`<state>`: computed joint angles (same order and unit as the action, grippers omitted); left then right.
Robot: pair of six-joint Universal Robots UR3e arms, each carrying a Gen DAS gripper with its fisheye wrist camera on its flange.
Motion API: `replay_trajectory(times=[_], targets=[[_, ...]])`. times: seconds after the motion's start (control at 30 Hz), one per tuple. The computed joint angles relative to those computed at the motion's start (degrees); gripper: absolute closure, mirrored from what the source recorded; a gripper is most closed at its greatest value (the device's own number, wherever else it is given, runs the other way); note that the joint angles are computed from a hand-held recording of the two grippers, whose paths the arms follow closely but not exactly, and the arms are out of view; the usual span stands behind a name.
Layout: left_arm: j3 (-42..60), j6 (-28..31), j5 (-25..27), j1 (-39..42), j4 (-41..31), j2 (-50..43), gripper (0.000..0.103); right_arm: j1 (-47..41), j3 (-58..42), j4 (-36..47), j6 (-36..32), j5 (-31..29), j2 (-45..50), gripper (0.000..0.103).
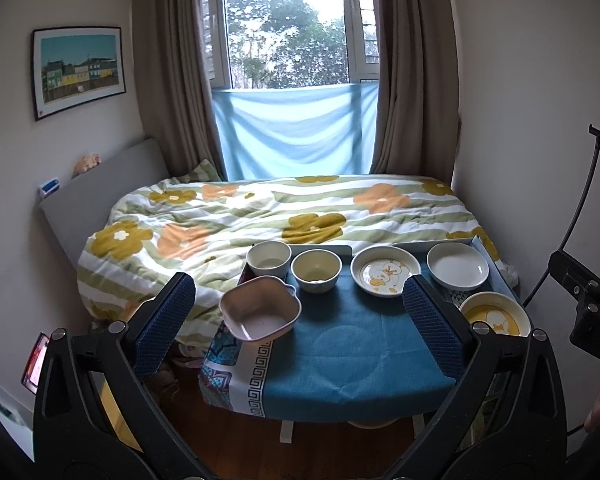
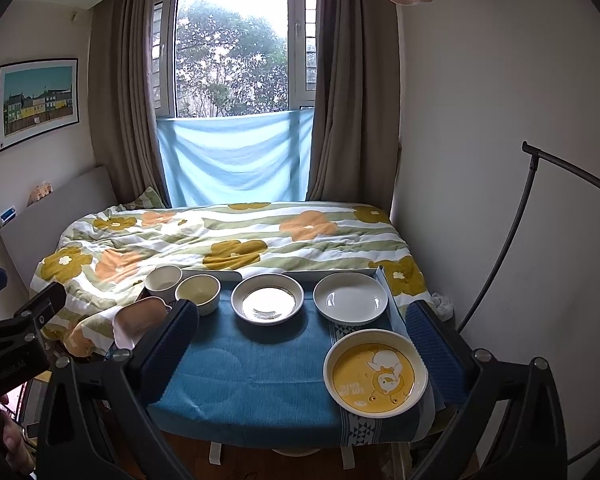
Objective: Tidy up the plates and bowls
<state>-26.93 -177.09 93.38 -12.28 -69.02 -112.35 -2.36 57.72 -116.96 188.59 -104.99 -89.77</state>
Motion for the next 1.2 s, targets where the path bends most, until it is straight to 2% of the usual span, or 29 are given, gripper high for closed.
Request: replay_trajectory(times=[1.2], targets=[[1.48, -0.13, 0.51, -0.58, -0.66, -1.01, 0.0, -0.21, 0.39, -0.32, -0.38, 0.21, -0.17, 0.0]])
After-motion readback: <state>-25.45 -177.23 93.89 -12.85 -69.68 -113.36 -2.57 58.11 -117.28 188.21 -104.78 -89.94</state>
